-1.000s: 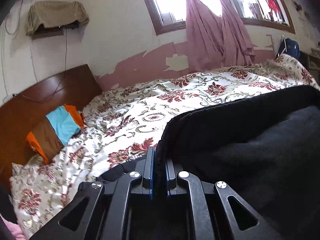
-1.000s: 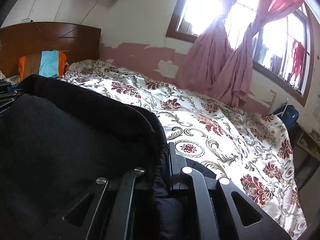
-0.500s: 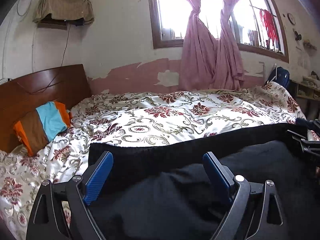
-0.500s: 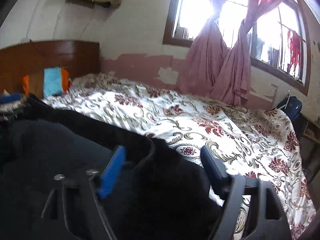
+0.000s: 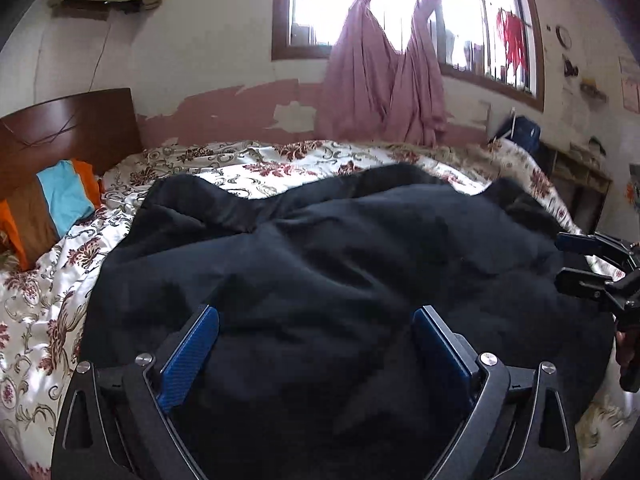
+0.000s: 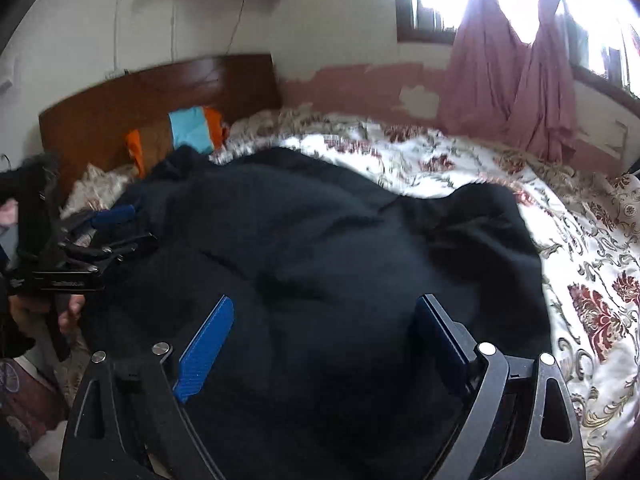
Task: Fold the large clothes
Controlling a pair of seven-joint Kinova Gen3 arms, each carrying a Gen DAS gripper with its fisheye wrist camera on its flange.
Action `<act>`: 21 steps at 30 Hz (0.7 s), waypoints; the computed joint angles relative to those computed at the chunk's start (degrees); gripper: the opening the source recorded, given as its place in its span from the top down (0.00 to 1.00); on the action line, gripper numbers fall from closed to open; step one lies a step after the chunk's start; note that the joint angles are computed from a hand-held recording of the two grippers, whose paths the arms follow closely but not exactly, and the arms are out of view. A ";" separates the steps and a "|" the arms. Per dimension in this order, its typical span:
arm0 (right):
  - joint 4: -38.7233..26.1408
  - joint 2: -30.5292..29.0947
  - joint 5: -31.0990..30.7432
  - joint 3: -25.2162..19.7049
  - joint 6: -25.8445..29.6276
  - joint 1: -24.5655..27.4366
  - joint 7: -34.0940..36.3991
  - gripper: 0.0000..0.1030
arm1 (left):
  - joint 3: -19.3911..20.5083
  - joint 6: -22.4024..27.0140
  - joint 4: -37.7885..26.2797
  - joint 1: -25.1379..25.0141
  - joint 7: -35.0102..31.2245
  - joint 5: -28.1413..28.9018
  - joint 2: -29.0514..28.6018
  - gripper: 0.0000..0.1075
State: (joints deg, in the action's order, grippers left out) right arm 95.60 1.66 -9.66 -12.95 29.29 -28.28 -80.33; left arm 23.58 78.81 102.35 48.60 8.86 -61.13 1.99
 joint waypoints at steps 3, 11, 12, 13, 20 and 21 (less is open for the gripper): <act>-2.66 3.13 5.17 0.13 -0.75 -1.61 -4.21 0.14 | -0.75 0.24 -0.64 -0.59 -0.76 -1.11 1.09 0.08; -15.60 12.59 15.38 3.73 5.65 -6.47 -16.17 0.14 | -5.11 -1.88 -4.71 -4.00 -5.09 -0.24 3.17 0.08; -16.47 13.42 16.59 4.21 6.13 -7.03 -16.98 0.14 | -5.56 -2.25 -5.03 -4.47 -5.27 0.06 3.33 0.08; -17.42 14.40 18.30 4.82 6.57 -7.70 -17.50 0.14 | -6.10 -3.17 -5.25 -5.14 -5.43 0.65 3.34 0.08; -22.20 18.09 27.82 8.07 9.51 -12.89 -20.87 0.14 | -9.02 -8.61 -6.98 -10.72 -8.54 5.83 3.50 0.04; -23.12 18.65 28.47 7.94 10.15 -13.04 -20.97 0.14 | -9.32 -8.48 -7.67 -11.22 -9.34 6.62 4.08 0.04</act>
